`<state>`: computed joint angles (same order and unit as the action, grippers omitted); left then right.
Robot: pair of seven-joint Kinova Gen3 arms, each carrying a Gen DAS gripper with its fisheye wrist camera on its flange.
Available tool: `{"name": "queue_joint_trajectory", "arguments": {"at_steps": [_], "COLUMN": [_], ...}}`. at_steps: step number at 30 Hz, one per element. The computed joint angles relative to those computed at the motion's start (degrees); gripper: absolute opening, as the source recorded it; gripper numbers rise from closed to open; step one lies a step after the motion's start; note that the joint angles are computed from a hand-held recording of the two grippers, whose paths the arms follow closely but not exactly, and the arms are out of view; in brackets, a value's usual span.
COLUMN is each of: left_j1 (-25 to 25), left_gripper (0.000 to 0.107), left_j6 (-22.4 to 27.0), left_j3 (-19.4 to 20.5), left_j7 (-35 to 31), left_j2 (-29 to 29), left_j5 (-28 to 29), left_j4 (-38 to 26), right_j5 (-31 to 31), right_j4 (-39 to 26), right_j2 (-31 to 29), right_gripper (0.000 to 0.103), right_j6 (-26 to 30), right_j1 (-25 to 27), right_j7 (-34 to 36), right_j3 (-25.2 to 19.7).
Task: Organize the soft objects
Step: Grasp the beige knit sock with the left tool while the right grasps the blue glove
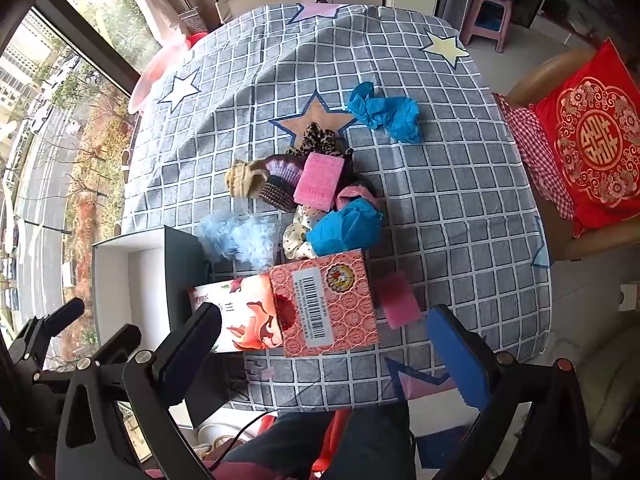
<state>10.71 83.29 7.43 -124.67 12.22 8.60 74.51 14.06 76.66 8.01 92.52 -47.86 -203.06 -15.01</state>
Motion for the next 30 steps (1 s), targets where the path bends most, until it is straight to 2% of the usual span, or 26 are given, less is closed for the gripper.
{"name": "queue_joint_trajectory", "arguments": {"at_steps": [6,9,15,19,21,28,30], "left_j1": [4.9,6.7,12.1,16.7,18.9,21.4,23.8], "left_gripper": [0.103,0.103,0.103,0.103,0.103,0.103,0.103], "left_j6": [-3.6,-4.0,-4.3,-6.0,-4.9,-5.4,-8.2], "left_j3": [0.8,0.8,1.0,0.3,-0.3,-1.2,-3.5], "left_j7": [7.9,11.3,17.6,19.9,21.0,23.9,27.0], "left_j2": [3.8,7.3,15.3,20.9,24.1,30.7,30.9], "left_j5": [-3.2,-4.8,-7.5,-11.4,-13.4,-14.0,-17.2], "left_j4": [-1.7,-5.3,-9.7,-11.7,-13.1,-17.2,-16.0], "right_j5": [-1.1,-2.5,-6.2,-9.7,-12.0,-15.9,-16.7], "right_j4": [5.2,8.9,15.8,19.7,21.8,28.9,30.4], "right_j2": [-3.6,-5.7,-9.5,-11.4,-12.1,-14.7,-14.7], "right_gripper": [0.103,0.103,0.103,0.103,0.103,0.103,0.103], "right_j6": [-2.0,-4.1,-10.2,-13.5,-15.2,-20.0,-21.4], "right_j1": [2.8,5.5,11.8,15.8,17.1,22.9,24.3], "right_j7": [-0.1,1.4,8.0,13.5,15.8,23.2,26.5], "right_j3": [0.2,0.1,0.4,1.2,2.1,2.9,3.7]}}
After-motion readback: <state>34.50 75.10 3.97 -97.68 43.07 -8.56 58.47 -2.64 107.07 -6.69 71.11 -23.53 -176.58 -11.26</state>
